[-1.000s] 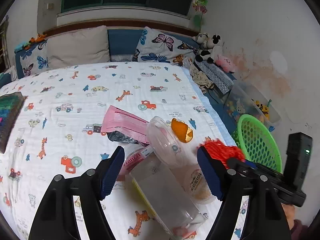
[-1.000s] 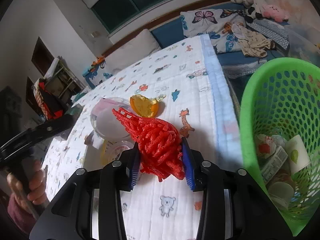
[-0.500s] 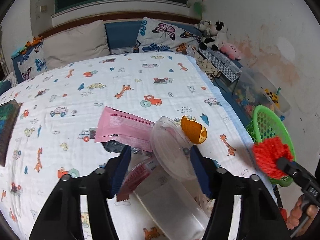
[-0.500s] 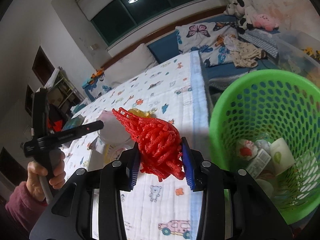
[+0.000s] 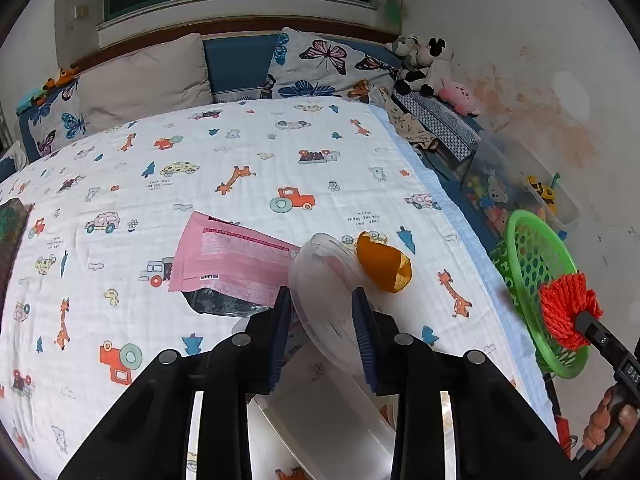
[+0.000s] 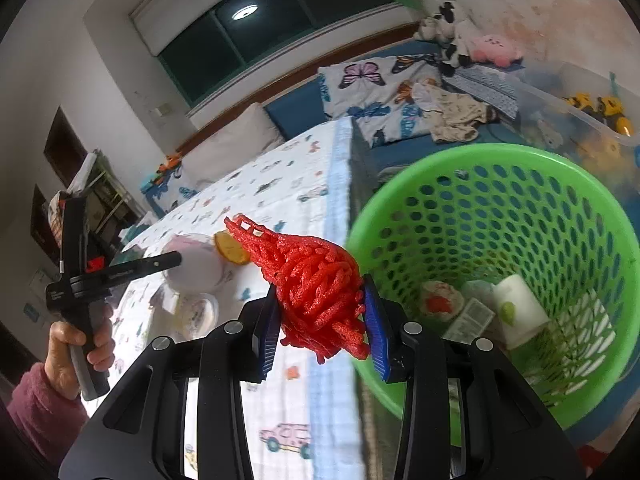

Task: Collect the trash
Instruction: 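Grasp the clear round plastic lid with the left tool, then release the red net into the basket with the right tool while the left carries the lid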

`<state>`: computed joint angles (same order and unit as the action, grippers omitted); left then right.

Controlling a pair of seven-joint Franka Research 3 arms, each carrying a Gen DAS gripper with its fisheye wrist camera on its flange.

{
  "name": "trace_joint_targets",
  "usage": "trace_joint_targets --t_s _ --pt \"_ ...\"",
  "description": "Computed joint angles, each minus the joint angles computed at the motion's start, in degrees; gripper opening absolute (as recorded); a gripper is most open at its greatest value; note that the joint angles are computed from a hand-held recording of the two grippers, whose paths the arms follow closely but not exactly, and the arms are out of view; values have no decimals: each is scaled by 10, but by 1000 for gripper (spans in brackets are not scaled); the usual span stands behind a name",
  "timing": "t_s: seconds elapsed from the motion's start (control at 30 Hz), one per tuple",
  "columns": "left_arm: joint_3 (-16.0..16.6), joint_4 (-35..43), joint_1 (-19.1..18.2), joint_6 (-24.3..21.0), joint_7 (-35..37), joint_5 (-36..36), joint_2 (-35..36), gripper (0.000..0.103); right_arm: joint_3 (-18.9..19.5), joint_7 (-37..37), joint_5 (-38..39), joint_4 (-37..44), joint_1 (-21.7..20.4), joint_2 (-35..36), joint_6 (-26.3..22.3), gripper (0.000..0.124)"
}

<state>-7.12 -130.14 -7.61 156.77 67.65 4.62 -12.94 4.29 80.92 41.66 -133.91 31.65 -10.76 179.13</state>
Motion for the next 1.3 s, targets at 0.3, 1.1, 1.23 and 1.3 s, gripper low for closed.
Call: trace_joint_targets --t_s 0.3,1.1,1.23,1.3 --pt "1 -2 -5 5 4 -3 -10 11 44 112 -103 -47 -78 -29 13 39" --pt "-1 24 -49 7 39 -16 -50 11 153 402 -400 -91 -287 -64 -33 63" --pt "-11 51 -60 1 49 -23 -29 11 144 423 -424 -104 -289 -76 -37 69" --pt "-16 65 -66 -1 55 -27 -16 11 143 431 -433 -112 -293 -85 -36 70"
